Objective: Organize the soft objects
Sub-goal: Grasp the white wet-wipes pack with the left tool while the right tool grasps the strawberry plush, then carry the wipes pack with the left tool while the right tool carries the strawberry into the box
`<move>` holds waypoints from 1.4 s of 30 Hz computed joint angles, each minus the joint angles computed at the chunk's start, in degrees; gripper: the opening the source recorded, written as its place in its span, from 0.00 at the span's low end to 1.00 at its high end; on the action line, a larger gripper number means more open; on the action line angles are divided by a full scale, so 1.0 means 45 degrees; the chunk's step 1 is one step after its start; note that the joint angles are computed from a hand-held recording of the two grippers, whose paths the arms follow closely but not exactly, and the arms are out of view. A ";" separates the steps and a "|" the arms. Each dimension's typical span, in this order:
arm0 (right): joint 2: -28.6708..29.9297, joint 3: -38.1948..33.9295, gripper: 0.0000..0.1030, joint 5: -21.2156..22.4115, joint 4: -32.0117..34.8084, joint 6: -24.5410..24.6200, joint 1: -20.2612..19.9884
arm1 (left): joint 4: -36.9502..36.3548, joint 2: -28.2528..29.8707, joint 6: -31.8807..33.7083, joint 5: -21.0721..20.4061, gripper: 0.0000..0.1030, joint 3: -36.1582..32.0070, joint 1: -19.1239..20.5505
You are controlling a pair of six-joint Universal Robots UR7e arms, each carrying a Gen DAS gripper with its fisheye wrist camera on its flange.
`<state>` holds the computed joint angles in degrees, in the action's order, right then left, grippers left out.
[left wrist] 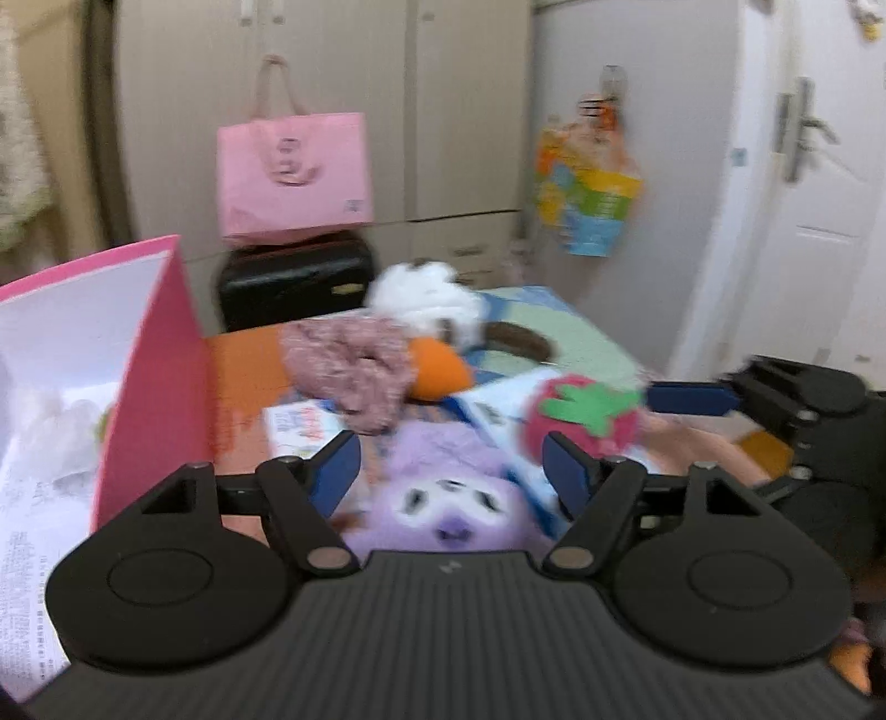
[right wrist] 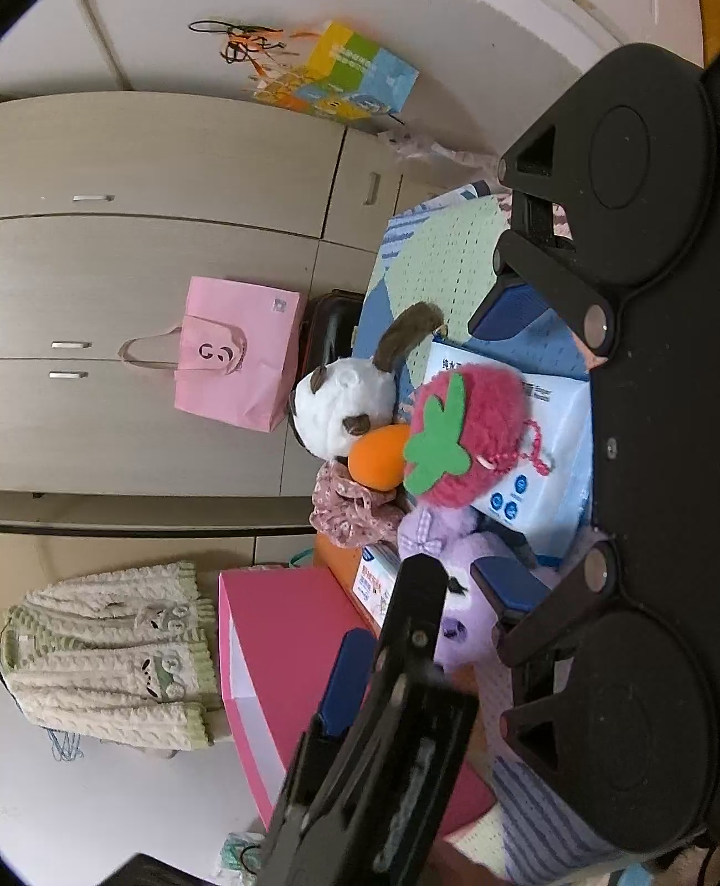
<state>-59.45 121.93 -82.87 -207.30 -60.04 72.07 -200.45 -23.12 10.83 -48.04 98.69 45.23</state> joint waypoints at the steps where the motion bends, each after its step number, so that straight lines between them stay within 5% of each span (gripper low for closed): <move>1: 0.0084 -0.0144 0.86 -0.0065 0.0065 0.0128 0.0024 | -0.0241 0.0202 0.0093 0.0337 0.70 -0.0203 0.0019; 6: 0.0346 -0.0630 0.79 0.0175 0.0229 0.0492 0.0040 | -0.1299 0.1069 0.0910 0.1867 0.58 -0.1343 0.0110; 9: 0.0405 -0.0827 0.69 0.0316 0.0403 0.0619 0.0083 | 0.0182 0.1186 0.0369 0.2733 0.46 -0.1917 0.0153; 15: 0.0593 -0.1058 0.62 0.0162 0.0591 0.0508 0.0179 | 0.1862 0.1361 -0.1171 0.3360 0.46 -0.2469 0.0403; 21: 0.0868 -0.1156 0.60 -0.0172 0.0431 0.0487 0.0200 | 0.1777 0.1872 -0.1373 0.4049 0.48 -0.2952 0.0475; 28: 0.0842 -0.1123 0.56 -0.0174 0.0466 0.0525 0.0182 | 0.3023 0.1546 -0.2945 0.3421 0.53 -0.2998 0.0783; 30: 0.0813 -0.1131 0.54 -0.0073 0.0564 0.0576 0.0162 | 0.2883 0.1603 -0.2854 0.3416 0.50 -0.3007 0.0781; 31: 0.0786 -0.1111 0.53 -0.0025 0.0587 0.0589 0.0144 | 0.2713 0.1605 -0.2783 0.3323 0.39 -0.2961 0.0788; 42: 0.0660 -0.0862 0.51 0.0339 0.0288 0.0623 0.0036 | 0.0853 0.1493 -0.2431 0.2897 0.38 -0.2260 0.0573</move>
<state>-56.48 118.05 -81.35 -206.00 -57.23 72.23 -196.61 -16.40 -0.11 -35.01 88.52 47.81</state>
